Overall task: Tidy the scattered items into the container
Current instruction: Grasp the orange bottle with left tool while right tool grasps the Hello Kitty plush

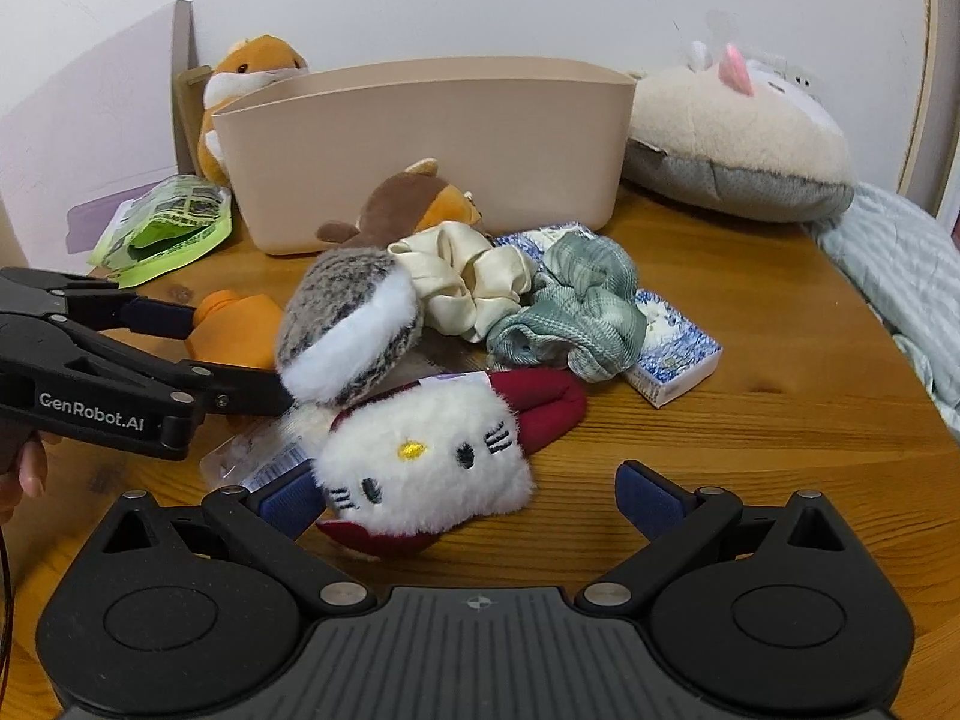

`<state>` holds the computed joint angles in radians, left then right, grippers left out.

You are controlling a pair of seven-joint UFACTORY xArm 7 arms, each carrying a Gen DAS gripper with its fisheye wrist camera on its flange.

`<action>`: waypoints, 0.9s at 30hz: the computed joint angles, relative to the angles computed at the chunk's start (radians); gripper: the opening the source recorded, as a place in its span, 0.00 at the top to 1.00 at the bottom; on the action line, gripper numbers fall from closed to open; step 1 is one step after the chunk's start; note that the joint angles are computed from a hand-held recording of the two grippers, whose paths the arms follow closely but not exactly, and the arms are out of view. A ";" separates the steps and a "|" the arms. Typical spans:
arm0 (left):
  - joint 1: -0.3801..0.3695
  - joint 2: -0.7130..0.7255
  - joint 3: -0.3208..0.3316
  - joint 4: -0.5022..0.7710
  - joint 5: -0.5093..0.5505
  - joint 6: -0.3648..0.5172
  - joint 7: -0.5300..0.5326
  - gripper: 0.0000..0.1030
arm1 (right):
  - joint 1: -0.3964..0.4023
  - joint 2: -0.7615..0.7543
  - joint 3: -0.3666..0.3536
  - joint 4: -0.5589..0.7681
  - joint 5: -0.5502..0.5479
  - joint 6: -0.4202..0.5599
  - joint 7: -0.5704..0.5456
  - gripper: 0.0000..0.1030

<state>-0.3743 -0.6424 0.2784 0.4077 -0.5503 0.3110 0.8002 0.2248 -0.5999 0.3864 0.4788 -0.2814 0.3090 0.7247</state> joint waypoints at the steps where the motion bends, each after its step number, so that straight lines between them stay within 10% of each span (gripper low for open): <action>1: -0.004 0.002 0.005 0.001 -0.004 0.000 0.003 0.17 | -0.005 0.008 0.001 0.001 0.000 -0.005 0.005 0.00; 8: -0.017 0.007 0.031 0.005 -0.047 0.008 0.019 0.17 | -0.064 0.013 0.023 -0.022 -0.030 -0.071 0.052 0.06; 13: -0.013 0.008 0.021 -0.001 -0.060 -0.013 0.019 0.18 | -0.081 -0.005 0.016 -0.045 -0.040 -0.109 0.042 0.38; 27: 0.026 -0.049 0.004 -0.039 -0.015 -0.011 -0.042 0.19 | -0.046 -0.056 -0.023 -0.097 0.033 -0.167 -0.055 0.44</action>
<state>-0.3485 -0.6915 0.2826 0.3683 -0.5652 0.2999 0.7584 0.1790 -0.6563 0.3634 0.3818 -0.2488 0.1420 0.6702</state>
